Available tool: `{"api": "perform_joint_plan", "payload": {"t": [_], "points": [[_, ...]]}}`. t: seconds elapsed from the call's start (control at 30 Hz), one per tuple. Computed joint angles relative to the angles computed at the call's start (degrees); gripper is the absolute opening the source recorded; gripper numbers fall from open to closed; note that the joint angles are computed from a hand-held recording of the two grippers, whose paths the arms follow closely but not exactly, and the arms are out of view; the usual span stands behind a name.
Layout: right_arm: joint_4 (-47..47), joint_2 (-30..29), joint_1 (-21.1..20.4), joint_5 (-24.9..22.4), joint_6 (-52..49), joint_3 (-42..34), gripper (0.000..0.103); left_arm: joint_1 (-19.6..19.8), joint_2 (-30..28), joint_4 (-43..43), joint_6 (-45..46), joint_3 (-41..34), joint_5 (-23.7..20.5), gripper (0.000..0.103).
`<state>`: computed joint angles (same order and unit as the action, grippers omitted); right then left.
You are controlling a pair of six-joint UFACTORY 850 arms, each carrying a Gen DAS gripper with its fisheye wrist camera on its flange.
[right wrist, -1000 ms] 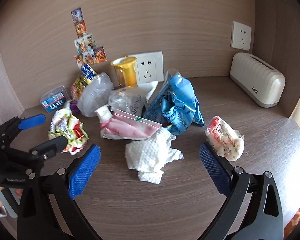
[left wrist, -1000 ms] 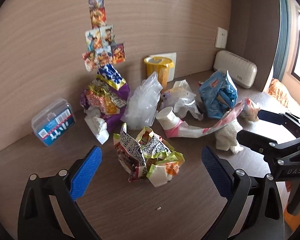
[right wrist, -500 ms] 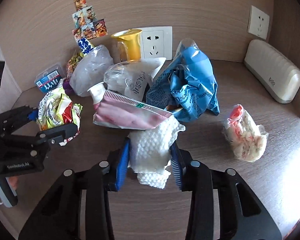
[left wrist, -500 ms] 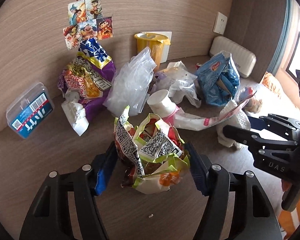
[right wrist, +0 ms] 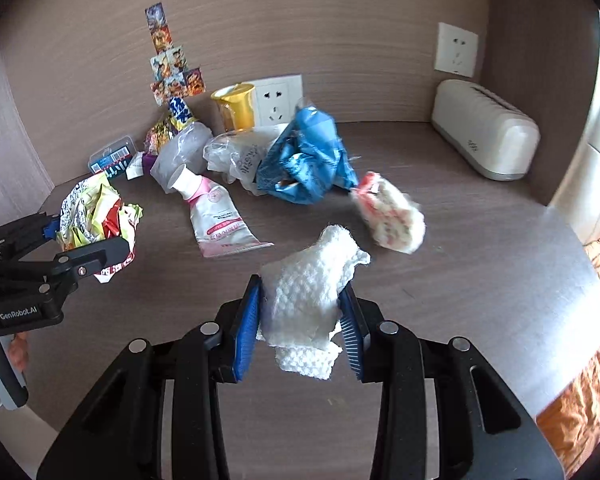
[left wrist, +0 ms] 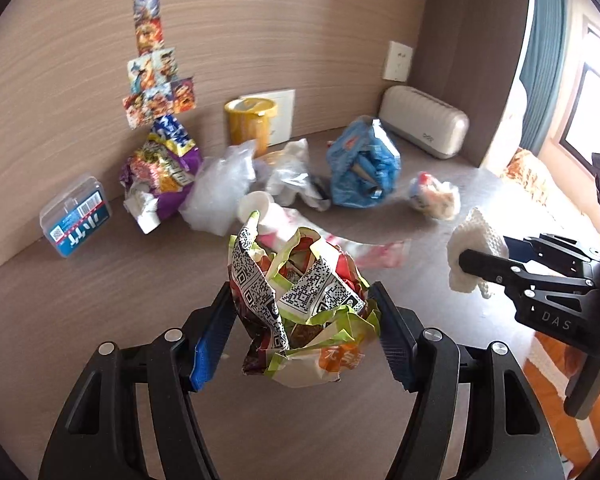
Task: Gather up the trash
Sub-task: 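Carry the wrapper and tissue to the bin and open both tools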
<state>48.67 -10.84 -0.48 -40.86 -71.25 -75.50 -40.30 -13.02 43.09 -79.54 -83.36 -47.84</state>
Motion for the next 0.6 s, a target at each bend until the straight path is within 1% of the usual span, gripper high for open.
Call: {"api": "perform_joint_plan", "payload": {"t": [0.07, 0.23, 0.37, 0.47, 0.6], "points": [[1.23, 1.31, -1.87, -1.44, -1.32, 0.78, 0.039, -1.33, -0.83, 0.04, 0.16, -1.67, -0.49, 0.066], [3.15, 4.51, -6.29, -2.99, -4.37, 3.21, 0.039, -5.32, -4.45, 0.31, 1.17, -7.41, -0.9, 0.066], [3.92, 6.56, -11.43, -5.38, -5.75, 5.06, 0.039, -7.97, -7.81, -0.1, 2.97, -12.07, -0.33, 0.066], [3.79, 7.77, -14.83, -6.2, -6.19, 6.59, 0.039, -9.74, -11.14, -1.36, 5.66, -16.51, 0.45, 0.066], [3.15, 8.7, -19.9, -7.19, -6.02, 8.4, 0.039, -11.57, -16.24, -5.54, 11.68, -22.57, 2.91, 0.066]]}}
